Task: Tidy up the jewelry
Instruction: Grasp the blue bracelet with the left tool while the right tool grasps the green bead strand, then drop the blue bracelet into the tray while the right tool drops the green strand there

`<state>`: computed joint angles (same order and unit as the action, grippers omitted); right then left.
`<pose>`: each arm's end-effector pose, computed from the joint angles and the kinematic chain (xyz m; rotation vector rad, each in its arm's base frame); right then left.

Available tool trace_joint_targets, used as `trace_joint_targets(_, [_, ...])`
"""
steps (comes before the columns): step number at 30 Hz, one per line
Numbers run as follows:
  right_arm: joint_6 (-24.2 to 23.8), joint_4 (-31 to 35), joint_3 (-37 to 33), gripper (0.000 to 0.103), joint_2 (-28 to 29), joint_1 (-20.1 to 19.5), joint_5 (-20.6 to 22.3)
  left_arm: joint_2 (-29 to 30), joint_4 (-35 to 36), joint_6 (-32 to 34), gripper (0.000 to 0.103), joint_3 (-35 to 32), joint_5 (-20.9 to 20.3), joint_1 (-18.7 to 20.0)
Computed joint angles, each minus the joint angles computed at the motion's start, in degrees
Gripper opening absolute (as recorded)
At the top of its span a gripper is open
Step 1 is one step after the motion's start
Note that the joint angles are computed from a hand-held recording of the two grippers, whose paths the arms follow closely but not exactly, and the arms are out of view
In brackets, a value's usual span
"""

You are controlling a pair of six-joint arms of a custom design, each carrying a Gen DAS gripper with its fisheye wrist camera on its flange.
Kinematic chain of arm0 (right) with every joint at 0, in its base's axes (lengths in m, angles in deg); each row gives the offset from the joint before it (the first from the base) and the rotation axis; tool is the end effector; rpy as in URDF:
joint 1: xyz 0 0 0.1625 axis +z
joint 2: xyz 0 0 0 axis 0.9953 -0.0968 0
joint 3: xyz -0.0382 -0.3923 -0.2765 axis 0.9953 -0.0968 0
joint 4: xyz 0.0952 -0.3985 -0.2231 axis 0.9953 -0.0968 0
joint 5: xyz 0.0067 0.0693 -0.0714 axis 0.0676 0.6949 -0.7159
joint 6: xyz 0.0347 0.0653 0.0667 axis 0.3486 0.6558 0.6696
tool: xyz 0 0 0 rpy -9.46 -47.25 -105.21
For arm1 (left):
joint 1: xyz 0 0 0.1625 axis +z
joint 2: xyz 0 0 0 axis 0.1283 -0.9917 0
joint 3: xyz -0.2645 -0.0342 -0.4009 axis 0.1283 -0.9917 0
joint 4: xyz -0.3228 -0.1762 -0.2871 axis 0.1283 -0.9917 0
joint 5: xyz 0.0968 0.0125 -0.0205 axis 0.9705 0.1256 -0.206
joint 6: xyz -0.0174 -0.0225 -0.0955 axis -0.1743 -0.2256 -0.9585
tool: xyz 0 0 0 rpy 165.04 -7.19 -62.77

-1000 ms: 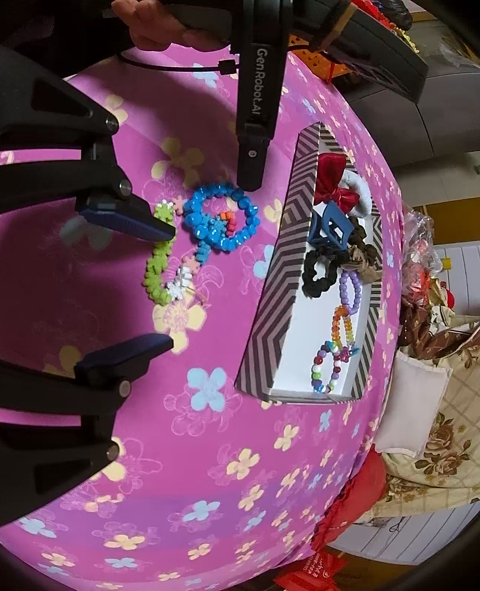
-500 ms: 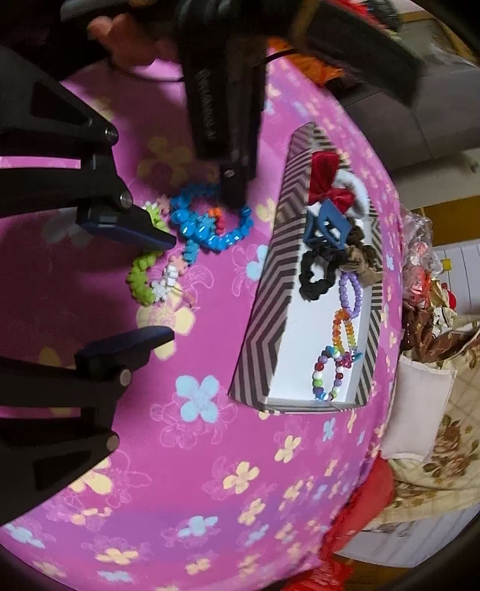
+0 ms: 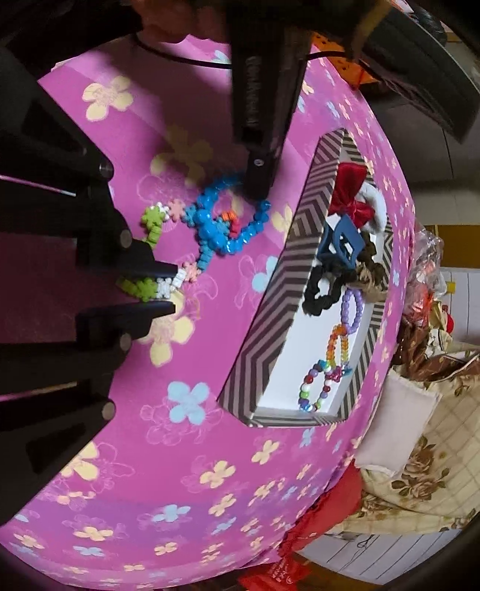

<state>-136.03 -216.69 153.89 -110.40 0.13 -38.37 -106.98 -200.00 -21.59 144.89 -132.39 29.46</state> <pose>0.0593 -0.3923 0.1906 0.8279 -2.2996 0.5226 -0.2774 -0.4475 0.0069 0.3565 2.5623 -0.5127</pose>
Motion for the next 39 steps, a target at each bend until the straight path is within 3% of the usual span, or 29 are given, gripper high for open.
trace_joint_targets(10, [3.0,6.3,0.2,0.013,-8.9,1.5,4.6,-4.6,-1.0,0.0,0.01,1.9,2.2,-1.8])
trace_joint_targets(22, [4.1,10.8,-1.7,0.013,-13.1,3.9,6.3,-7.3,0.6,0.8,0.01,1.4,4.2,-4.1])
trace_joint_targets(32, [5.5,13.6,-5.8,0.013,-14.2,5.7,6.7,-7.1,1.7,3.5,0.01,-2.0,6.1,-5.0])
trace_joint_targets(39, [6.9,14.4,-9.8,0.013,-11.2,6.7,6.2,-5.4,2.5,4.9,0.01,-5.4,6.9,-4.1])
